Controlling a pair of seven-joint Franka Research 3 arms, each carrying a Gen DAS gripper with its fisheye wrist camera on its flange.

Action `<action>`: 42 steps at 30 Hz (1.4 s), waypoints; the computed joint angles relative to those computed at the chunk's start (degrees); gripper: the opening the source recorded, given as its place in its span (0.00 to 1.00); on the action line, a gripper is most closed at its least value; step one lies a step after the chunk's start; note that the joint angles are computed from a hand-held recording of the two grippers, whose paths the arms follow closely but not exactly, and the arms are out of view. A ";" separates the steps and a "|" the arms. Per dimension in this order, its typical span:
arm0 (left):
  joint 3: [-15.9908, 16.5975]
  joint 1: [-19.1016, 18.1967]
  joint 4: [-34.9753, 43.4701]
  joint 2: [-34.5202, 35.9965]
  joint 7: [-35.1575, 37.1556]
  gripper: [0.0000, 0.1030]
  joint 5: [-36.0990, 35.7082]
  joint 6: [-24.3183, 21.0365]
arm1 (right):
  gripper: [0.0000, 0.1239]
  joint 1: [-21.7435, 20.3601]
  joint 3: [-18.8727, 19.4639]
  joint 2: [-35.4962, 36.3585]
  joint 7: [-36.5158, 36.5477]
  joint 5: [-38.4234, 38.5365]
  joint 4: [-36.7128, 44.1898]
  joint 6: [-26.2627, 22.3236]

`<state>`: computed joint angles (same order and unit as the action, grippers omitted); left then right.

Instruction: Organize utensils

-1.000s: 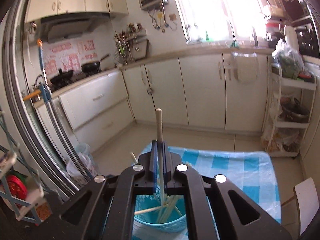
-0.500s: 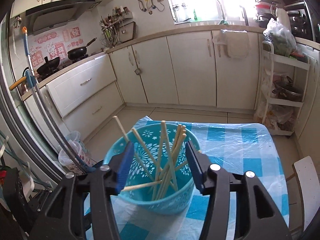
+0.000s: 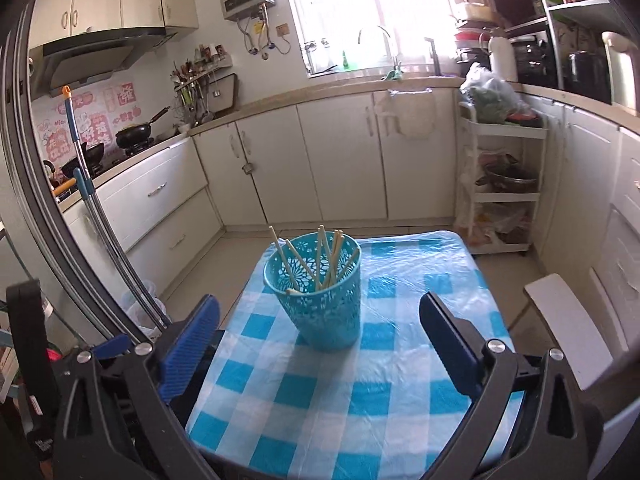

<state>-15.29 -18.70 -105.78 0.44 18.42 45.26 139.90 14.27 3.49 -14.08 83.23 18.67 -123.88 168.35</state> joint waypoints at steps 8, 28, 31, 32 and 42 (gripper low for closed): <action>-3.24 -0.85 -5.24 -8.97 1.81 0.93 -4.36 -1.83 | 0.77 -1.11 3.55 -12.26 4.75 -3.07 -10.41 1.88; -10.52 0.26 -10.75 -19.35 -10.25 0.93 5.31 -12.43 | 0.77 1.86 4.19 -25.54 4.88 -2.84 -21.98 6.40; -10.85 0.08 -10.49 -19.11 -10.13 0.93 5.58 -13.13 | 0.77 1.55 4.62 -26.35 4.77 -2.94 -22.62 6.96; -10.93 0.04 -10.42 -18.98 -10.25 0.93 5.74 -13.28 | 0.77 1.33 4.86 -26.63 4.83 -3.01 -22.83 7.08; -10.97 -0.43 -10.80 -19.51 -10.96 0.93 6.30 -14.04 | 0.77 0.26 6.07 -28.02 5.49 -3.68 -23.99 7.91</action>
<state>-26.26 -19.13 -116.58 -19.07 7.46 51.56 125.87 14.52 9.56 -42.10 88.72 14.99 -147.87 176.26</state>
